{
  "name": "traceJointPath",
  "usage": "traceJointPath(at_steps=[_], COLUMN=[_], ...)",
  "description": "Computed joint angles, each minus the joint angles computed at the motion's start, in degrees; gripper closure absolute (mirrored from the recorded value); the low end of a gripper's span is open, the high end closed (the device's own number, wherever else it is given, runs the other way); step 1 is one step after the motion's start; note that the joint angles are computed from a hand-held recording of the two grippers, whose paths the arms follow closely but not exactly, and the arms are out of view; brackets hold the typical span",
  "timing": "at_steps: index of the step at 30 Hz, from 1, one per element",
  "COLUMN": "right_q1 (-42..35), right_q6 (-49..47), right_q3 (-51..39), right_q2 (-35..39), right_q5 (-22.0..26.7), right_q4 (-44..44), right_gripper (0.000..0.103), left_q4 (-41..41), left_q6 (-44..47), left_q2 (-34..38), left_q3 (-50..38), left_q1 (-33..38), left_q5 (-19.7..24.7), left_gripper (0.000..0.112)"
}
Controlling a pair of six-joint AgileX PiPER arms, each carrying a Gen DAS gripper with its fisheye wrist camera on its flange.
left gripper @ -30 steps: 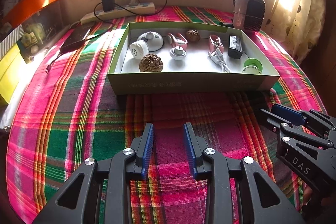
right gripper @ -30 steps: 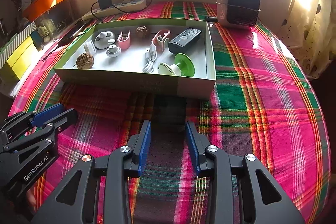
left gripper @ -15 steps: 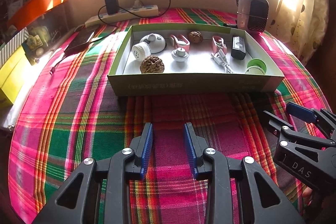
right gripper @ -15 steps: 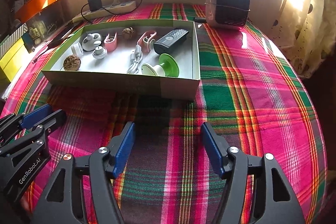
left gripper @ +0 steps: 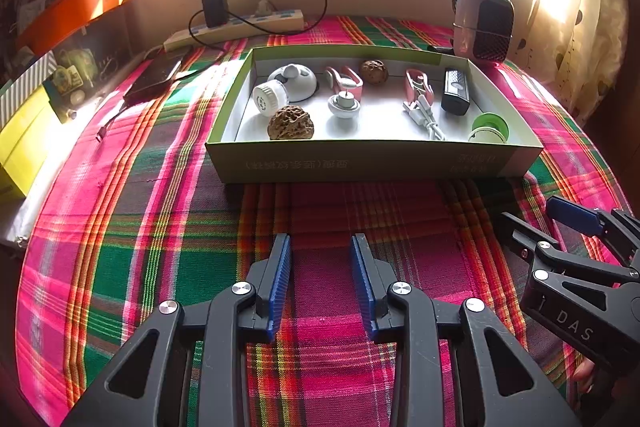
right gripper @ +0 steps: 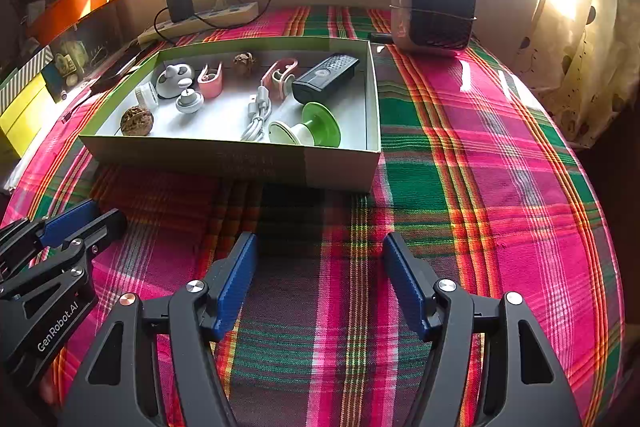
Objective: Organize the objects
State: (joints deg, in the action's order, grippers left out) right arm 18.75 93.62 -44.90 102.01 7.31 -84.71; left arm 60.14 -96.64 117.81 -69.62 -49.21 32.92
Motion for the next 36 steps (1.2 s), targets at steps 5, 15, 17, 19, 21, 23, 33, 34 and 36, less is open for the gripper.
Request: traceJointPath(at_steps=[5, 15, 17, 19, 21, 23, 33, 34, 36], right_q1=[0.0, 0.1, 0.1, 0.0, 0.1, 0.1, 0.1, 0.0, 0.0], right_q6=[0.2, 0.4, 0.3, 0.1, -0.2, -0.3, -0.4, -0.5, -0.5], right_q3=[0.0, 0.0, 0.0, 0.0, 0.0, 0.0, 0.0, 0.0, 0.0], right_q2=[0.0, 0.0, 0.0, 0.0, 0.0, 0.0, -0.1, -0.1, -0.1], right_q5=[0.0, 0.1, 0.1, 0.0, 0.1, 0.1, 0.1, 0.0, 0.0], right_q4=[-0.2, -0.4, -0.3, -0.1, 0.2, 0.3, 0.5, 0.5, 0.5], right_gripper=[0.038, 0.038, 0.038, 0.038, 0.038, 0.038, 0.038, 0.038, 0.038], left_q4=[0.0, -0.1, -0.1, -0.1, -0.1, -0.2, -0.2, -0.2, -0.2], left_q6=[0.0, 0.1, 0.1, 0.1, 0.1, 0.2, 0.2, 0.2, 0.2], left_q2=[0.0, 0.0, 0.0, 0.0, 0.0, 0.1, 0.1, 0.0, 0.0], left_q3=[0.0, 0.0, -0.1, -0.1, -0.1, -0.1, -0.2, -0.1, -0.1], left_q1=[0.0, 0.0, 0.0, 0.0, 0.0, 0.0, -0.1, 0.0, 0.0], left_q5=[0.0, 0.0, 0.1, 0.1, 0.1, 0.1, 0.2, 0.1, 0.1], left_gripper=[0.083, 0.083, 0.083, 0.083, 0.083, 0.083, 0.083, 0.083, 0.083])
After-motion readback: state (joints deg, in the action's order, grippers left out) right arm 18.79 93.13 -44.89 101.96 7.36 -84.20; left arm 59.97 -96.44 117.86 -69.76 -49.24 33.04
